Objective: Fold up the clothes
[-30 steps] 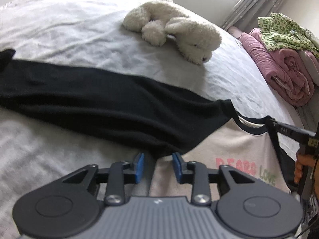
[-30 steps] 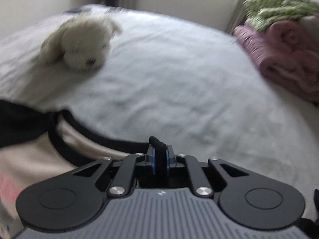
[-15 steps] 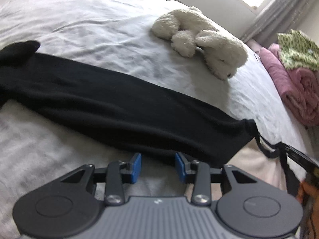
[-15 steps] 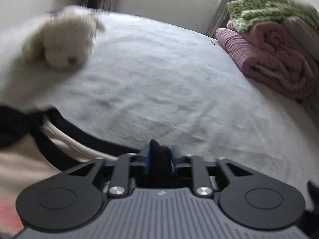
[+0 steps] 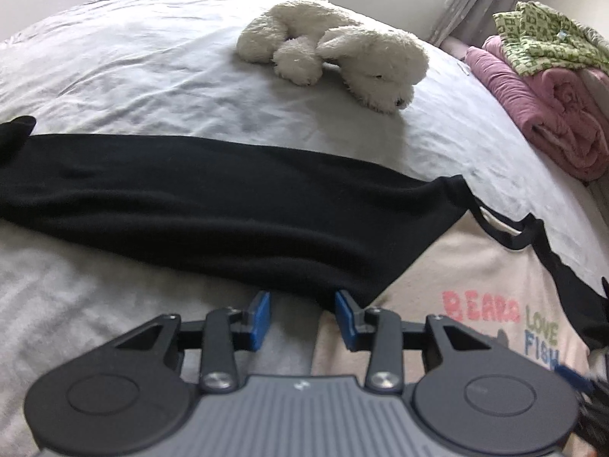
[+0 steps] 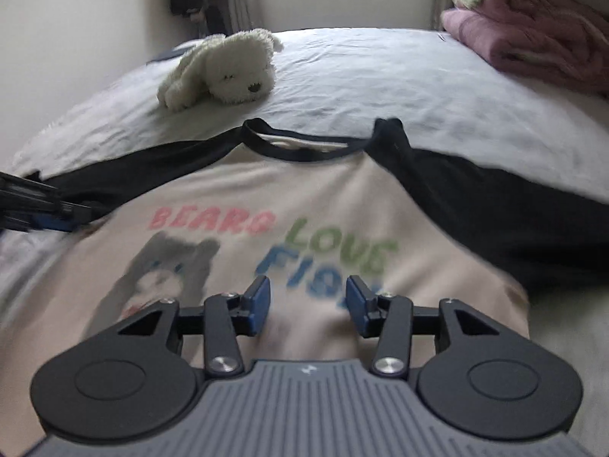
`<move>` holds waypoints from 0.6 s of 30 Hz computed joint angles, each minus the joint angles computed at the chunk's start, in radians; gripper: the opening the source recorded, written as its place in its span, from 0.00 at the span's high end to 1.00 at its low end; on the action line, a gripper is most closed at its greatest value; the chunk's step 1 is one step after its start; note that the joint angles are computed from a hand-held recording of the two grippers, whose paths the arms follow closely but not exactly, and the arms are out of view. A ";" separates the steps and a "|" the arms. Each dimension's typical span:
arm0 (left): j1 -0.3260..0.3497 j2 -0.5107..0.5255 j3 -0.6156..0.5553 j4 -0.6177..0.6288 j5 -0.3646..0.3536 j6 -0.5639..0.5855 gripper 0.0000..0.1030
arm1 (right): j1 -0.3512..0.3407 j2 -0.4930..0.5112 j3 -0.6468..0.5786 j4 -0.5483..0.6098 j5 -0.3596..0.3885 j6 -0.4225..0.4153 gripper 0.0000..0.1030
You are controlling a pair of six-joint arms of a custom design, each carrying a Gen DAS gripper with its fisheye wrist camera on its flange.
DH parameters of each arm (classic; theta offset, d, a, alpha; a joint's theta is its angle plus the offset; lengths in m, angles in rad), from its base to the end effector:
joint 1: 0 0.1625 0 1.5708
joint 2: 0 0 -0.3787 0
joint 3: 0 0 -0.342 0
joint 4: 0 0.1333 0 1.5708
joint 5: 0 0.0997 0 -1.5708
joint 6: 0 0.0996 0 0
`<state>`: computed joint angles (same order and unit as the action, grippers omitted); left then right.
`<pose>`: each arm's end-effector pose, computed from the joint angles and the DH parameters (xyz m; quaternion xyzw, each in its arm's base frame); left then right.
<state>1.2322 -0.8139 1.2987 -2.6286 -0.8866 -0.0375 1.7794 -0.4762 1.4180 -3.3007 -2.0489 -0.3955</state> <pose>-0.0435 -0.7144 0.2676 0.0418 0.9077 -0.3217 0.2663 0.2245 -0.6381 0.0679 0.1801 -0.8835 0.3510 0.2525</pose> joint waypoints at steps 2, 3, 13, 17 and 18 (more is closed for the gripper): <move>0.002 0.001 -0.006 0.006 0.004 -0.011 0.65 | 0.007 -0.016 0.063 -0.052 -0.023 -0.006 0.53; 0.003 0.000 -0.005 0.005 0.006 -0.016 0.66 | 0.011 -0.020 0.100 -0.092 -0.038 -0.026 0.53; 0.000 -0.011 0.032 -0.034 0.053 -0.016 0.86 | 0.045 -0.101 0.390 -0.294 -0.111 0.007 0.52; -0.008 -0.024 0.064 -0.054 0.071 0.018 0.86 | 0.060 -0.119 0.456 -0.318 -0.149 0.042 0.47; -0.011 -0.029 0.074 -0.059 0.077 0.028 0.86 | 0.063 -0.121 0.470 -0.331 -0.157 0.036 0.47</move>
